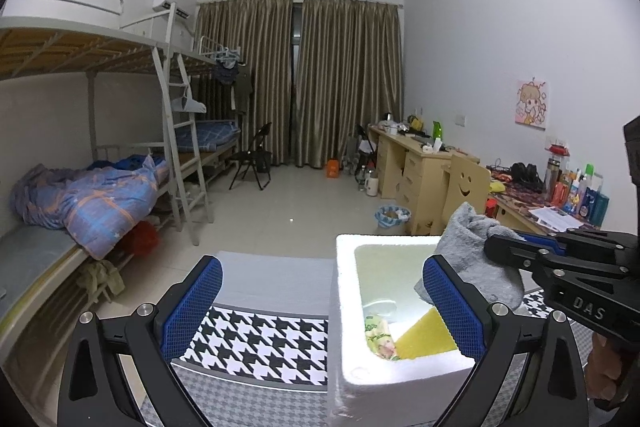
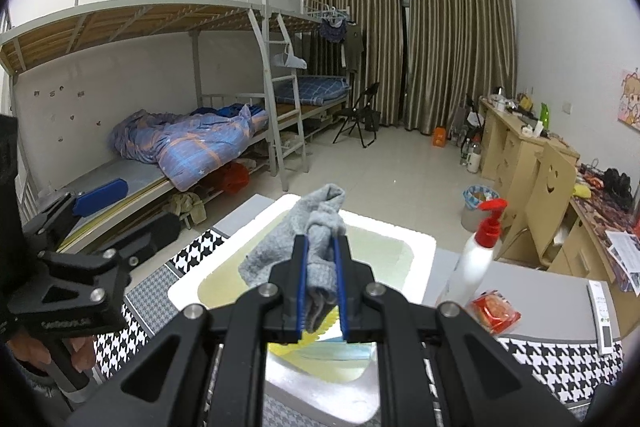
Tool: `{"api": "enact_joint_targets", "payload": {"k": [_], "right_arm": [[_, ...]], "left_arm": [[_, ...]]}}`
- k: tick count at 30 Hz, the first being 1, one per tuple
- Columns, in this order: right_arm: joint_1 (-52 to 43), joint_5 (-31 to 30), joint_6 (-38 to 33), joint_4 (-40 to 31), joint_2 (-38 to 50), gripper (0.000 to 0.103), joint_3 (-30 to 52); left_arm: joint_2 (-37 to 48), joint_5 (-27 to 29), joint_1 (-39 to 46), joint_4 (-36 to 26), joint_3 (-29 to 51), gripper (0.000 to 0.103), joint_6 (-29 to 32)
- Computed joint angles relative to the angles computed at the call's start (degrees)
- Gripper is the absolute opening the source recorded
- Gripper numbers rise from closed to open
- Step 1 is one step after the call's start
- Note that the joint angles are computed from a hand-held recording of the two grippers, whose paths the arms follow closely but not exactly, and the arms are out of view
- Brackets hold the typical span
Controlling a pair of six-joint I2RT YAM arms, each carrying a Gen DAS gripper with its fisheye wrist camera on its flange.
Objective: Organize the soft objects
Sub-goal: 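Lower the grey sock into the foam box and open the right tool, then withdraw both open tools up and away from the foam box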
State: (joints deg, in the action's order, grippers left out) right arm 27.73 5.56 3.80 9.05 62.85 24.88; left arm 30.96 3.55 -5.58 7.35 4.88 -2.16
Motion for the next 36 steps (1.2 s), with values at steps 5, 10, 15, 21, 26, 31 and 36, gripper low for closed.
{"api": "enact_joint_targets", "payload": {"k": [5,10,15,21,26,31,36], "right_arm": [[0.12,-0.26,0.06,0.86,2.13,0.023,0.69],[0.84,0.8,0.95,1.81,2.09,0.07,0.31],[1.2,1.04,1.2,1.06,1.1,0.075,0.17],[1.06,1.29,1.52,-0.29,-1.29,0.075,-0.56],[1.6,2.37,2.42,-1.76,-4.24,0.076,-1.62],[2.25,3.78,2.82,-3.25,-7.64,0.076,-2.58],[3.35,5.19,3.46,-4.78,-11.19,0.078,-3.6]], "left_arm": [[0.15,2.95,3.08,0.26,-0.71,0.101,0.3],[1.16,5.49,5.64,1.01,-1.09,0.101,0.87],[1.5,6.09,6.27,1.53,-1.08,0.101,0.95],[-0.87,7.22,7.12,-0.31,-1.15,0.101,1.16],[-6.87,7.23,6.39,-5.44,-1.55,0.101,0.92],[-12.05,6.17,4.53,-10.29,-1.44,0.101,0.65],[-18.14,4.74,2.58,-16.38,-0.8,0.101,0.28]]}}
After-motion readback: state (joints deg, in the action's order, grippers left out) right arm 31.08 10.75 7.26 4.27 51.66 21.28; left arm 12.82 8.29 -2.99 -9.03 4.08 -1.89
